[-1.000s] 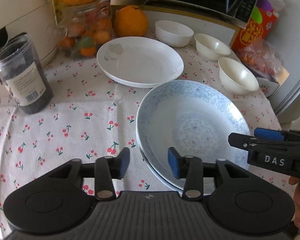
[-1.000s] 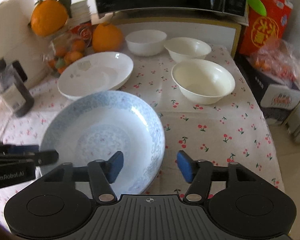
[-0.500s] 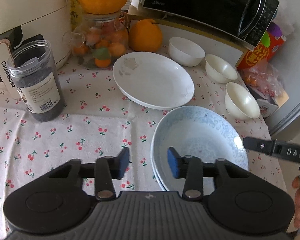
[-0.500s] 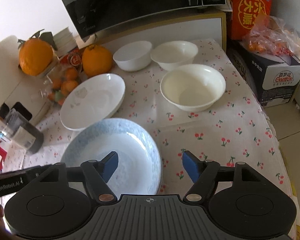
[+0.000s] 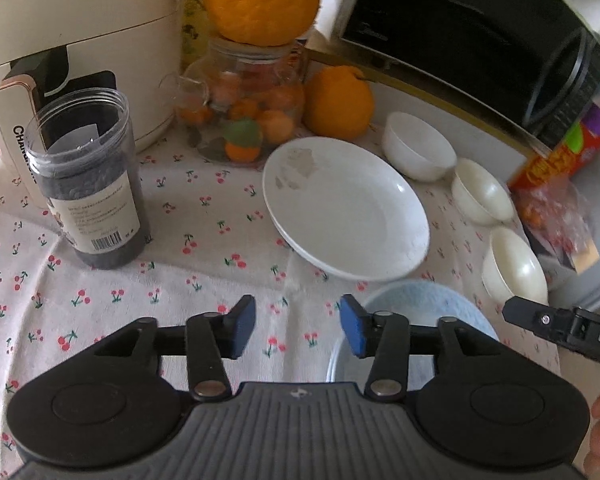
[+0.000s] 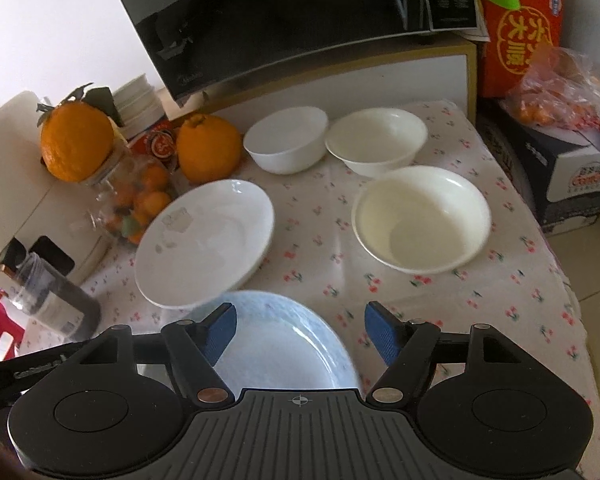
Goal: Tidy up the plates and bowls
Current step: 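Move both grippers to the rim of the plain white plate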
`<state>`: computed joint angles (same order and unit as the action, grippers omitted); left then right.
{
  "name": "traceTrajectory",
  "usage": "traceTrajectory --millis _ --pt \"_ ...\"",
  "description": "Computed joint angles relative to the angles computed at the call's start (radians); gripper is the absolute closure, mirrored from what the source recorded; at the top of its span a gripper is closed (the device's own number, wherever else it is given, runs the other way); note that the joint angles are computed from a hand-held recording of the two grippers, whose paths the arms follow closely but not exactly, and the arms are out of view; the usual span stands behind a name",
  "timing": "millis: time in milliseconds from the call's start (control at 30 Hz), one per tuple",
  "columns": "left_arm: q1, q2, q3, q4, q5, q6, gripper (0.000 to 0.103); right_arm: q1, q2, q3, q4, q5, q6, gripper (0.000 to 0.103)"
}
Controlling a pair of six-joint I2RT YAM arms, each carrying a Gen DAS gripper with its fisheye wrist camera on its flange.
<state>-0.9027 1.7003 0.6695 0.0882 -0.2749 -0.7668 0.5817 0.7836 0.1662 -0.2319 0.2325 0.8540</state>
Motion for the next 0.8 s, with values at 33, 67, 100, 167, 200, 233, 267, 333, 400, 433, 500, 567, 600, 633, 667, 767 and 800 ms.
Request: traceTrajectory --millis 33,67,100,167,200,233,267,333,400,433,500,567,600,633,667,767,800 --pt "0.003 0.012 0.012 -0.001 -0.008 -0.006 0.051 -0.012 0.027 0.005 0.029 -0.009 -0.009 0.031" --pt "0.006 0.024 0.02 0.004 -0.014 -0.01 0.05 -0.028 0.062 0.011 0.064 -0.022 -0.018 0.031" --pt "0.01 0.038 0.034 0.003 -0.018 -0.014 0.046 -0.042 0.091 0.015 0.094 -0.033 -0.024 0.031" --pt "0.018 0.06 0.056 0.0 -0.025 -0.021 0.039 -0.07 0.16 0.022 0.161 -0.057 -0.034 0.031" --pt "0.023 0.073 0.068 0.0 -0.028 -0.024 0.036 -0.083 0.197 0.028 0.192 -0.07 -0.037 0.031" --pt "0.028 0.085 0.08 -0.002 -0.03 -0.027 0.034 -0.101 0.243 0.033 0.231 -0.088 -0.042 0.031" --pt "0.033 0.095 0.089 -0.004 -0.032 -0.031 0.033 -0.112 0.275 0.036 0.26 -0.099 -0.043 0.031" --pt "0.043 0.114 0.107 -0.008 -0.032 -0.036 0.025 -0.137 0.343 0.043 0.319 -0.122 -0.046 0.03" --pt "0.053 0.132 0.121 -0.008 -0.037 -0.038 0.018 -0.158 0.403 0.047 0.377 -0.139 -0.045 0.025" --pt "0.058 0.141 0.128 -0.007 -0.039 -0.038 0.013 -0.167 0.429 0.048 0.404 -0.145 -0.046 0.023" --pt "0.067 0.159 0.142 -0.009 -0.04 -0.04 0.008 -0.186 0.484 0.055 0.455 -0.16 -0.048 0.02" --pt "0.075 0.174 0.154 -0.007 -0.039 -0.043 0.006 -0.201 0.527 0.06 0.499 -0.172 -0.05 0.016" --pt "0.078 0.181 0.159 -0.005 -0.038 -0.045 0.004 -0.206 0.55 0.063 0.521 -0.176 -0.05 0.014" --pt "0.081 0.188 0.162 -0.002 -0.037 -0.046 0.002 -0.211 0.571 0.068 0.542 -0.178 -0.049 0.012" --pt "0.083 0.196 0.17 -0.001 -0.038 -0.048 0.002 -0.214 0.589 0.071 0.558 -0.18 -0.047 0.011" --pt "0.09 0.217 0.183 0.006 -0.044 -0.047 0.001 -0.221 0.646 0.087 0.602 -0.186 -0.038 0.007" --pt "0.092 0.225 0.187 0.009 -0.045 -0.046 0.001 -0.223 0.665 0.092 0.617 -0.189 -0.034 0.007"
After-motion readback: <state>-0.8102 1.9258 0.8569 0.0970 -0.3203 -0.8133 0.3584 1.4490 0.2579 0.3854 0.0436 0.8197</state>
